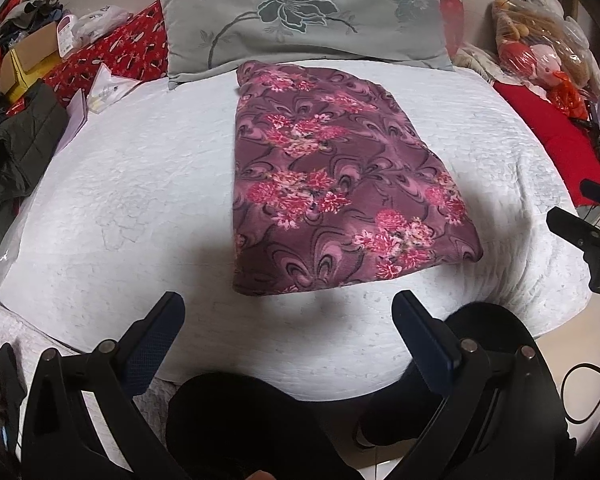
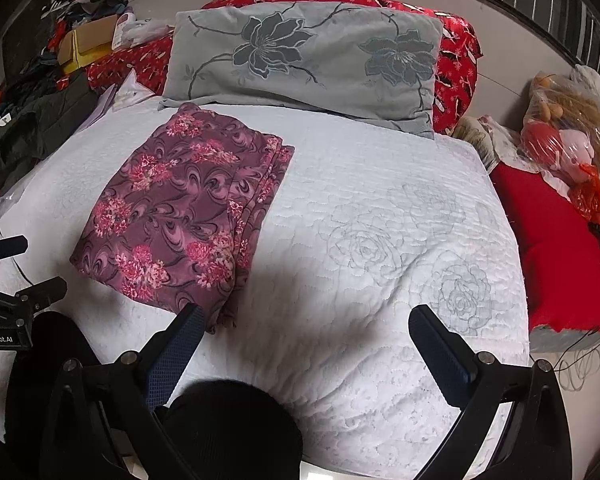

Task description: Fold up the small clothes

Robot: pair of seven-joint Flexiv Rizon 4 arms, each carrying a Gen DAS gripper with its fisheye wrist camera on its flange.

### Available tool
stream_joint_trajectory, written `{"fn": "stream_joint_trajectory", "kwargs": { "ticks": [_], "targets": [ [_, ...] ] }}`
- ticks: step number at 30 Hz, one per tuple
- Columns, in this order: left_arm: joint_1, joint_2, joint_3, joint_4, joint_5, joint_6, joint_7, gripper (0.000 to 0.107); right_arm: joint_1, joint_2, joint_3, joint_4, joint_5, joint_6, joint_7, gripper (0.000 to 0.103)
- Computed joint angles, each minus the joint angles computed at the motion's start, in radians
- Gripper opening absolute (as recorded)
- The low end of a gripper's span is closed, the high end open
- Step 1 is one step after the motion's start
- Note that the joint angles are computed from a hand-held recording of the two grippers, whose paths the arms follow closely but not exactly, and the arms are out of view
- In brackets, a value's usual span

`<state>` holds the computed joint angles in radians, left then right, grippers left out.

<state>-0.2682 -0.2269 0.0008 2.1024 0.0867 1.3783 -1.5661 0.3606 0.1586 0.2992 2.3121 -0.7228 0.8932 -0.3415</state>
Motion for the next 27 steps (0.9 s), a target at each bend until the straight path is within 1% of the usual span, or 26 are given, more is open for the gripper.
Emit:
{"fn": "stream_joint_trajectory", "kwargs": {
  "ticks": [17, 27],
  "targets": [
    [0.012, 0.007, -0.025, 0.022, -0.052, 0.007, 0.036, 0.103, 0.005, 0.003, 0.005, 0.000, 0.013, -0.002, 0.004, 0.102],
    [0.005, 0.013, -0.030, 0.034, -0.068, 0.010, 0.044, 0.103, 0.005, 0.002, 0.004, 0.000, 0.009, 0.003, 0.006, 0.103]
  ]
}}
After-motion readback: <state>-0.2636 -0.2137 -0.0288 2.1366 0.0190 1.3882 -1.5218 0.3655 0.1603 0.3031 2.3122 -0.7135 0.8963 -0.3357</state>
